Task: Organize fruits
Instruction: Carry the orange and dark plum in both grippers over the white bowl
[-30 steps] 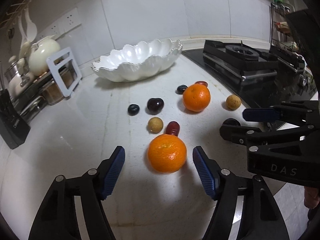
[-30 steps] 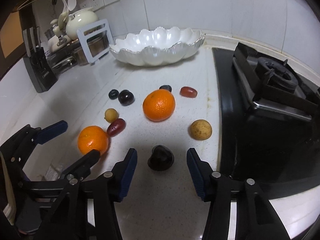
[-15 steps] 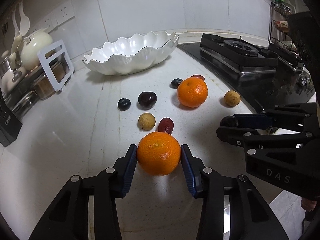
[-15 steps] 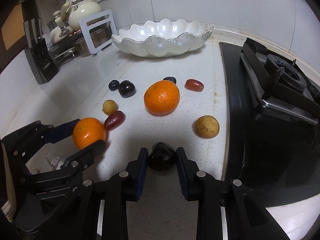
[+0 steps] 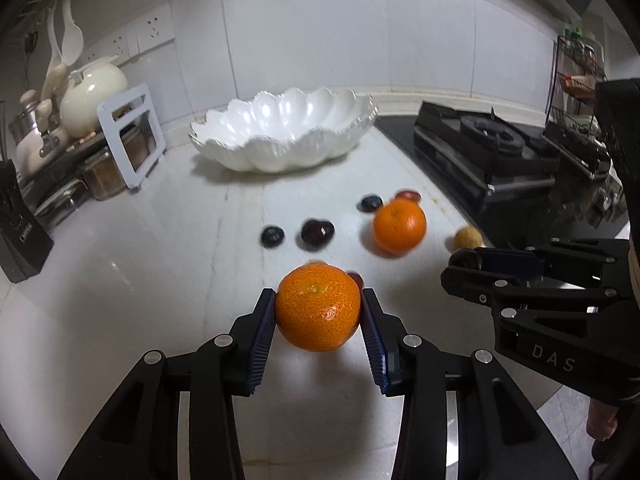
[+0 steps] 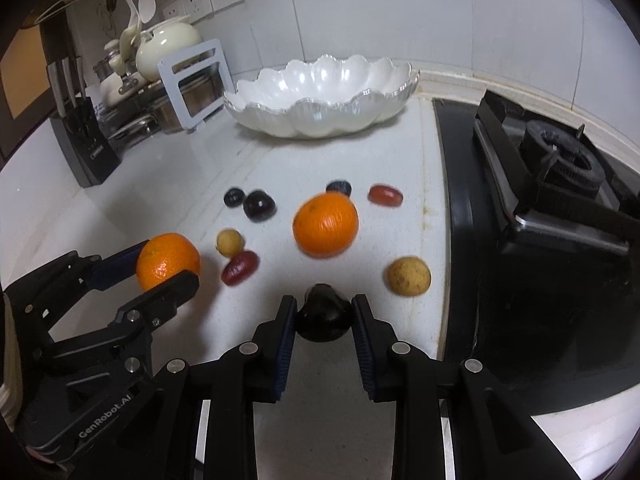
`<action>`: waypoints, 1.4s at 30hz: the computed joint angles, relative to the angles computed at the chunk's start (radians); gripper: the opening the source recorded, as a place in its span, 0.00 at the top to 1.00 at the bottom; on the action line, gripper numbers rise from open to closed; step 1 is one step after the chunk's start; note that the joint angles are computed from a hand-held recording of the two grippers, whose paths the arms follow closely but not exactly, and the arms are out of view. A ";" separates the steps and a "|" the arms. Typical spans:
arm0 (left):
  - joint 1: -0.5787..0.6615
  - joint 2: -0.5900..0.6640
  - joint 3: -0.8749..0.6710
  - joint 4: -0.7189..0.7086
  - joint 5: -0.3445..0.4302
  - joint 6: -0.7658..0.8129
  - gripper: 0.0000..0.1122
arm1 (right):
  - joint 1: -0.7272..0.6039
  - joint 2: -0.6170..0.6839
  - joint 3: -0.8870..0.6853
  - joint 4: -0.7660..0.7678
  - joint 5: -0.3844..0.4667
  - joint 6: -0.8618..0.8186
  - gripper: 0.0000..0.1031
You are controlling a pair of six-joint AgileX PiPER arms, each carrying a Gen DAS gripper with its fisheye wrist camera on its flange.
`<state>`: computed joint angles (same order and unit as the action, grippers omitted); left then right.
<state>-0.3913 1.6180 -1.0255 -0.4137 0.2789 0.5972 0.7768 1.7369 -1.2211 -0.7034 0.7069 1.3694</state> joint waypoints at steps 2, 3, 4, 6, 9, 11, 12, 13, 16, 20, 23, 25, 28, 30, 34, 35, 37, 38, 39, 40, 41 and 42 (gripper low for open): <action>0.011 -0.002 -0.020 -0.021 0.010 0.018 0.63 | 0.000 0.002 -0.021 -0.003 0.016 -0.007 0.71; 0.016 -0.002 -0.028 -0.030 0.013 0.026 0.63 | 0.001 0.003 -0.032 -0.006 0.024 -0.008 0.71; 0.022 -0.001 -0.038 -0.045 0.016 0.042 0.63 | 0.000 0.004 -0.046 -0.007 0.031 -0.013 0.71; 0.028 0.006 -0.066 -0.051 0.027 0.045 0.63 | 0.000 0.008 -0.073 -0.014 0.052 -0.018 0.71; 0.040 0.018 -0.108 -0.102 0.042 0.095 0.63 | 0.001 0.014 -0.113 -0.032 0.085 -0.022 0.71; 0.043 0.026 -0.132 -0.119 0.047 0.111 0.63 | 0.000 0.017 -0.137 -0.046 0.104 -0.021 0.71; 0.044 0.030 -0.146 -0.120 0.051 0.108 0.63 | -0.001 0.016 -0.140 -0.053 0.107 -0.017 0.71; 0.046 0.036 -0.164 -0.122 0.055 0.103 0.63 | -0.003 0.017 -0.150 -0.060 0.114 -0.018 0.71; 0.037 0.052 -0.210 -0.068 0.062 0.033 0.63 | -0.014 0.016 -0.174 -0.079 0.119 -0.026 0.71; 0.019 0.067 -0.262 0.012 0.073 -0.072 0.63 | -0.046 0.008 -0.189 -0.089 0.096 -0.061 0.71; -0.008 0.071 -0.286 0.150 0.056 -0.230 0.63 | -0.075 -0.007 -0.187 -0.094 0.061 -0.090 0.71; -0.022 0.073 -0.303 0.239 0.049 -0.334 0.63 | -0.101 -0.012 -0.196 -0.070 0.036 -0.140 0.71; -0.039 0.085 -0.333 0.370 0.038 -0.472 0.63 | -0.132 -0.011 -0.218 -0.055 0.013 -0.199 0.71; -0.048 0.095 -0.358 0.455 0.034 -0.560 0.63 | -0.151 -0.006 -0.236 -0.044 0.001 -0.231 0.71; -0.055 0.131 -0.438 0.545 0.050 -0.652 0.63 | -0.192 0.022 -0.303 -0.009 -0.017 -0.311 0.71; -0.055 0.144 -0.466 0.556 0.059 -0.661 0.63 | -0.202 0.033 -0.325 0.005 -0.018 -0.334 0.71; -0.055 0.175 -0.526 0.574 0.083 -0.679 0.63 | -0.228 0.058 -0.373 0.037 -0.028 -0.385 0.71; -0.053 0.188 -0.549 0.568 0.091 -0.674 0.63 | -0.235 0.068 -0.392 0.044 -0.028 -0.398 0.71; -0.050 0.203 -0.580 0.556 0.104 -0.664 0.63 | -0.246 0.079 -0.411 0.055 -0.032 -0.417 0.71; -0.048 0.222 -0.615 0.542 0.119 -0.652 0.63 | -0.258 0.092 -0.436 0.066 -0.031 -0.437 0.71; -0.047 0.235 -0.640 0.543 0.130 -0.653 0.63 | -0.267 0.104 -0.460 0.076 -0.029 -0.455 0.71; -0.046 0.254 -0.675 0.546 0.144 -0.656 0.63 | -0.275 0.118 -0.486 0.085 -0.027 -0.472 0.71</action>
<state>-0.4376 1.8720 -1.7005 0.1320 0.4231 -0.0591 0.5023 1.8553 -1.7074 -0.6184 0.6797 0.8972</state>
